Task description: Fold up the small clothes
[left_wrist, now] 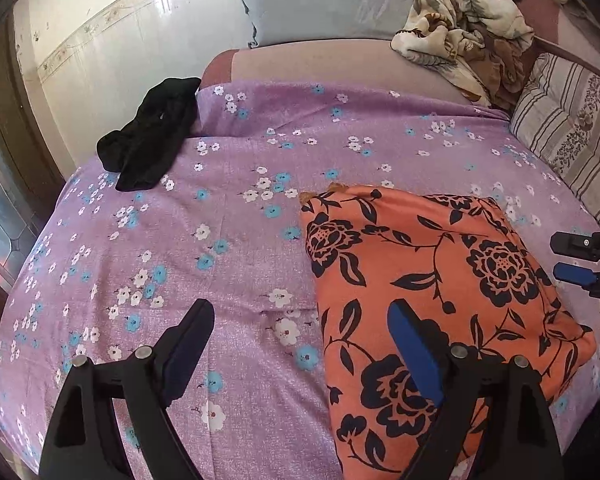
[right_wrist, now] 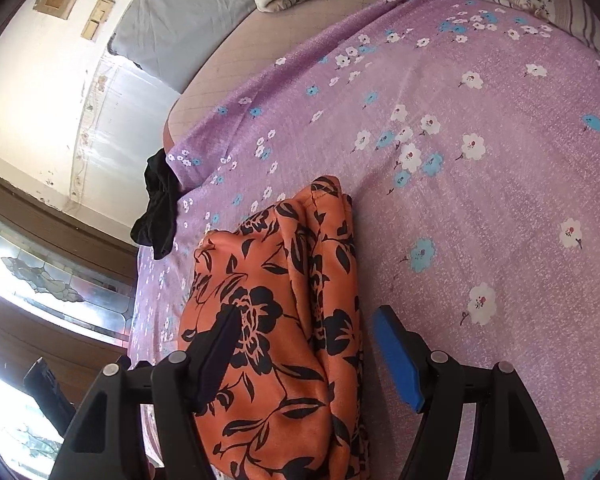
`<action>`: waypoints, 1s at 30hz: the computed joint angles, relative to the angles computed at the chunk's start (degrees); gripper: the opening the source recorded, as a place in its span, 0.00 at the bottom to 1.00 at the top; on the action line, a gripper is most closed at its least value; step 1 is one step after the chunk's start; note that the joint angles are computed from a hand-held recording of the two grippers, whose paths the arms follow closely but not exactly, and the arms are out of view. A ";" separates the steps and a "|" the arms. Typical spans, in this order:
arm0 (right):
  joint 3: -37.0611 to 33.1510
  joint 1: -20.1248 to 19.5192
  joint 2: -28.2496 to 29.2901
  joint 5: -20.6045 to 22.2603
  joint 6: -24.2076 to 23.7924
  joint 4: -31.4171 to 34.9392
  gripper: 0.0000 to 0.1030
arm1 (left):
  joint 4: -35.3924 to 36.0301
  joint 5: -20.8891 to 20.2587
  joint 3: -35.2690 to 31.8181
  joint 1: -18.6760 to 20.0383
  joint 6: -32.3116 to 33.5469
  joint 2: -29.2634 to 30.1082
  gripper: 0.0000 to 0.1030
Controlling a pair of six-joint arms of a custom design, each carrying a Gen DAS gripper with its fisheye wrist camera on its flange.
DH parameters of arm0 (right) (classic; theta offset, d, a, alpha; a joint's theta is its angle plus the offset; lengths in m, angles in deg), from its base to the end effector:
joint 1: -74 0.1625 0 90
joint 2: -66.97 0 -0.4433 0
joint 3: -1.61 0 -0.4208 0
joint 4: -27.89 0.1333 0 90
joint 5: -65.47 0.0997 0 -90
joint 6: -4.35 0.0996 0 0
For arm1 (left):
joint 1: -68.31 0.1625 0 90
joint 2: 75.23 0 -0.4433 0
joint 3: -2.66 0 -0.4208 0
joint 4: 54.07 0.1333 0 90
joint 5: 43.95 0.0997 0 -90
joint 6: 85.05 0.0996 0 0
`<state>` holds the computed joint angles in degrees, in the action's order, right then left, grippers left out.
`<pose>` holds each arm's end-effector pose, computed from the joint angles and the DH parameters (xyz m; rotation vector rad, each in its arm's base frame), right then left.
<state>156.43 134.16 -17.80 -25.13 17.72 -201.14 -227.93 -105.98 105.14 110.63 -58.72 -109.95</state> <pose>-0.0409 -0.3371 0.2657 -0.9130 -2.2815 1.6690 -0.3548 -0.5666 -0.0314 1.5328 2.1900 -0.4945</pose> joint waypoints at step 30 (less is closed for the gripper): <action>-1.73 0.53 4.06 -0.69 -1.08 -2.56 0.70 | 3.92 -4.19 -4.32 2.03 0.84 3.32 0.86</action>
